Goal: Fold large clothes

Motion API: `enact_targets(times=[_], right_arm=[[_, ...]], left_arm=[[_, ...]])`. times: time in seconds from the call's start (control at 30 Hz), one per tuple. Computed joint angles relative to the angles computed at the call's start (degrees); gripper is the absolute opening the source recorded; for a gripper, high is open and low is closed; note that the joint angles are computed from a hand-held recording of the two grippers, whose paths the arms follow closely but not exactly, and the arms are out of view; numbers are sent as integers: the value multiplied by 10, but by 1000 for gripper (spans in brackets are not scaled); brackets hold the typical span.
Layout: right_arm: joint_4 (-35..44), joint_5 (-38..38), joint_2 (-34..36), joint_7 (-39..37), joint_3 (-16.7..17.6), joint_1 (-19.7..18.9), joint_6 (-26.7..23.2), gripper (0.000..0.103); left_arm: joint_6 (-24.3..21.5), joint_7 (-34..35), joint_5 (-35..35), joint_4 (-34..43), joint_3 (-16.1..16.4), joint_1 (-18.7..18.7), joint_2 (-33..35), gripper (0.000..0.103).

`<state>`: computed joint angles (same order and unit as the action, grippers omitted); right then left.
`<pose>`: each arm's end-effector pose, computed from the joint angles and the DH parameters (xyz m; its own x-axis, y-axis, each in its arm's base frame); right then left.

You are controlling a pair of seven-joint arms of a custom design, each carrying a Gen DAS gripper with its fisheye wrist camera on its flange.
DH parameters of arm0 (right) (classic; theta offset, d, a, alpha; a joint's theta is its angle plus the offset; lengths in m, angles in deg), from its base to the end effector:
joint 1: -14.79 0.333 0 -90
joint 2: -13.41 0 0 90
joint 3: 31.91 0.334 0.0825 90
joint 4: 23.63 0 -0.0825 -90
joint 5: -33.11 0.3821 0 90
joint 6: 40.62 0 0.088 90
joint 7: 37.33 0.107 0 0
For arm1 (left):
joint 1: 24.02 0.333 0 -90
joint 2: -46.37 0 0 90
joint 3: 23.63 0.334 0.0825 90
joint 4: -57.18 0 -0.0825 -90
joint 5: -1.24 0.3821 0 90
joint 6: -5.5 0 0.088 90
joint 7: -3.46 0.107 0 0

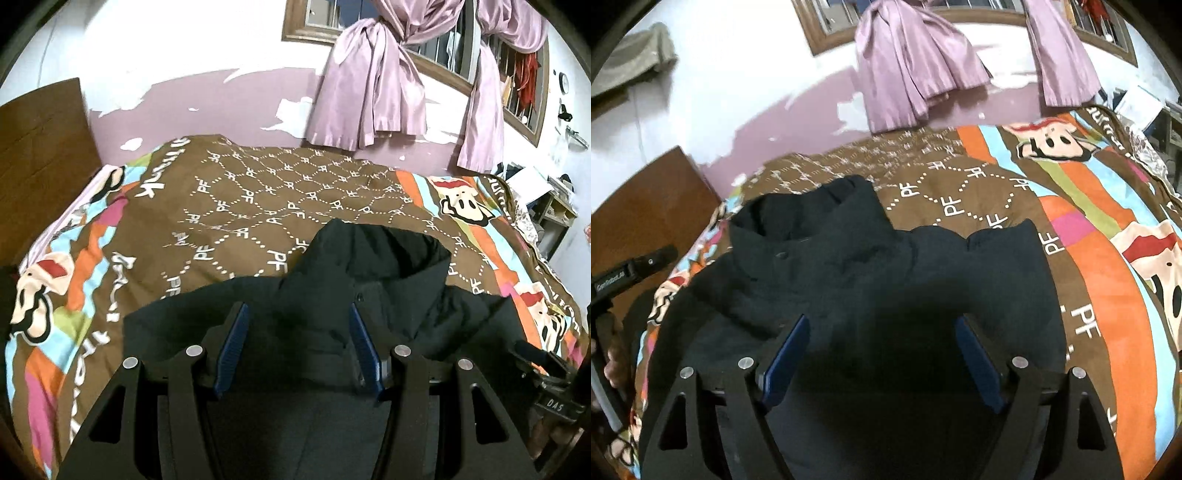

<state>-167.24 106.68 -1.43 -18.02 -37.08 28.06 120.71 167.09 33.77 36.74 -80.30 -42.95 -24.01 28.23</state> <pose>0.4560 0.0164 0.4302 0.3290 -0.9074 -0.2614 -0.7054 -0.0521 -0.7069 0.4437 -0.1988 0.5206 0.1177 -0.9887 0.0929 -0.6682 -0.1480 -0.7291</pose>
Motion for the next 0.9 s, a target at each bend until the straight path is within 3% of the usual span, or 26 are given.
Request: enact_targets(times=[0.1, 0.23, 0.37, 0.4, 0.43, 0.5, 0.53, 0.57, 0.67, 0.73, 0.8, 0.9], right_arm=[[52, -52, 48, 69, 12, -6, 0, 80], [130, -6, 113, 79, 23, -7, -3, 78], [191, 14, 166, 88, 48, -19, 5, 64], [203, 18, 176, 93, 53, -23, 0, 63], [213, 18, 188, 98, 59, -26, -2, 63], [222, -20, 206, 131, 71, -26, 13, 54], [222, -33, 213, 137, 76, -27, 19, 34], [219, -35, 215, 134, 82, -31, 18, 22], [200, 61, 195, 38, 94, -45, 24, 14], [181, 80, 174, 21, 86, -47, 6, 13], [155, 68, 143, 8, 75, -46, -9, 12], [115, 19, 98, 4, 61, -39, -22, 10]], left_arm=[[6, -3, 15, 35, -1, 6, 44, 50], [6, -2, 37, 74, 18, -2, 91, 49], [15, -8, 51, 95, 46, -15, 123, 40], [16, 13, 26, 98, 56, -23, 132, 34], [14, 31, 6, 102, 63, -30, 139, 21], [24, 80, -53, 98, 77, -42, 147, 7], [43, 75, -52, 87, 81, -41, 143, 5], [59, 77, -60, 74, 84, -41, 135, 4], [110, 114, -130, 20, 99, -47, 97, 3], [122, 182, -222, -16, 129, -81, 68, 3], [119, 255, -301, -47, 166, -127, 35, 3], [86, 293, -321, -70, 154, -125, -4, 3]])
